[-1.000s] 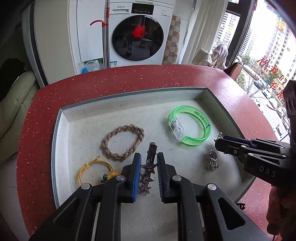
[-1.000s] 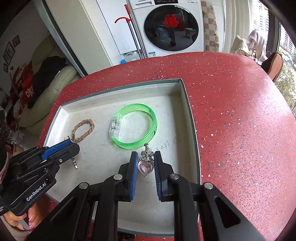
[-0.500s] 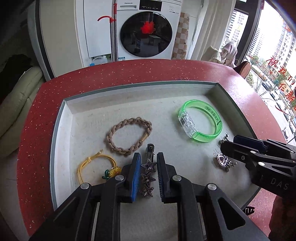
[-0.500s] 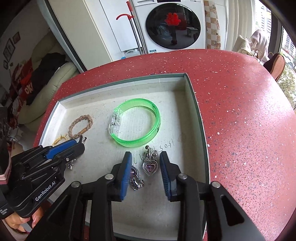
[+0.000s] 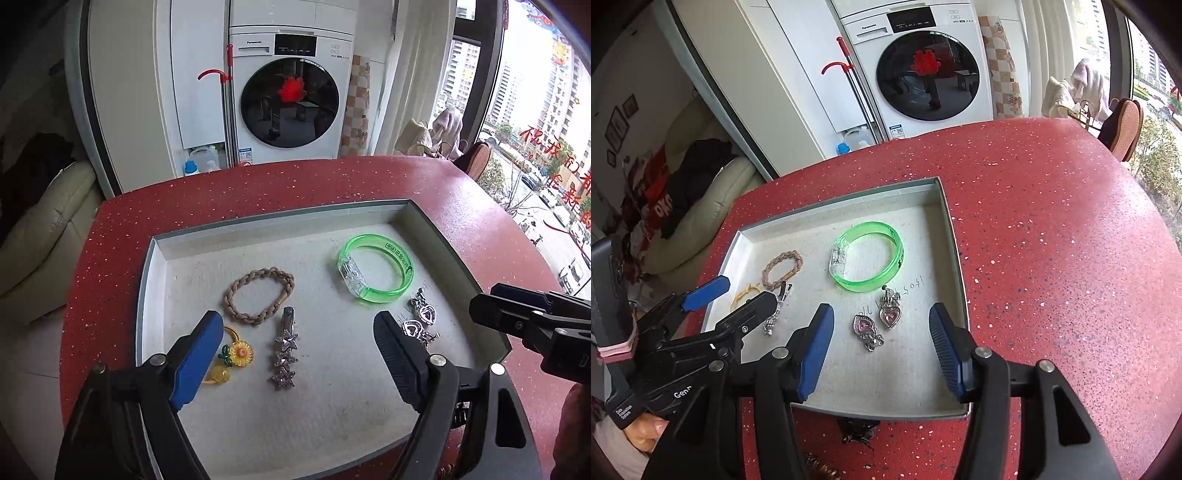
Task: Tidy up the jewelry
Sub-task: 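Carry the star clip and heart pendant into the tray and open both tools, then move both tools toward the beaded bracelet and the cream bunny clip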
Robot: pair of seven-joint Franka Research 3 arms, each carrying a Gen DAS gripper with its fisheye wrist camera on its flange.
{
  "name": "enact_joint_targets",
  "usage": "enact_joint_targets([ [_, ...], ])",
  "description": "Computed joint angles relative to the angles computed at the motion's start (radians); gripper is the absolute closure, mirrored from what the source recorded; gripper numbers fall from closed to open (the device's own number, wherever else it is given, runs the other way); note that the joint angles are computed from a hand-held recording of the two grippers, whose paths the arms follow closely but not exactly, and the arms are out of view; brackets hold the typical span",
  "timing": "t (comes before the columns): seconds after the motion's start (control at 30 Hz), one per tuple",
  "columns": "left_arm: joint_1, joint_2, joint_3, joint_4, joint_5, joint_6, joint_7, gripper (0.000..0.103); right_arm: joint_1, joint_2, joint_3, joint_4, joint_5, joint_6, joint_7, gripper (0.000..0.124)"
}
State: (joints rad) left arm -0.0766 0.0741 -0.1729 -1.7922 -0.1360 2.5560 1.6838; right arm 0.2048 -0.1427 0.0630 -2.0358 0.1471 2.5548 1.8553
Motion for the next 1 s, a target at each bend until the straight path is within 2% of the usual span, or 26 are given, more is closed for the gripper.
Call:
enact_joint_targets([
  [0.1, 0.003, -0.028, 0.003, -0.025, -0.015, 0.006, 0.002, 0.005, 0.000, -0.020, -0.002, -0.015, 0.010, 0.001, -0.002, 0.065],
  [0.13, 0.004, -0.039, 0.006, -0.038, -0.021, 0.012, 0.005, 0.000, 0.000, -0.028, -0.003, -0.022, 0.016, 0.001, -0.006, 0.063],
  [0.37, -0.007, -0.157, 0.036, -0.161, -0.059, 0.047, 0.033, 0.000, 0.002, -0.102, 0.007, -0.093, 0.040, 0.016, -0.016, 0.037],
  [0.63, -0.062, -0.319, 0.088, -0.327, -0.115, 0.035, 0.105, 0.000, 0.000, -0.194, 0.024, -0.184, 0.056, 0.040, 0.003, 0.035],
  [1.0, -0.145, -0.523, 0.128, -0.549, -0.085, 0.003, 0.095, 0.000, 0.014, -0.293, 0.028, -0.271, 0.091, -0.054, -0.023, 0.034],
])
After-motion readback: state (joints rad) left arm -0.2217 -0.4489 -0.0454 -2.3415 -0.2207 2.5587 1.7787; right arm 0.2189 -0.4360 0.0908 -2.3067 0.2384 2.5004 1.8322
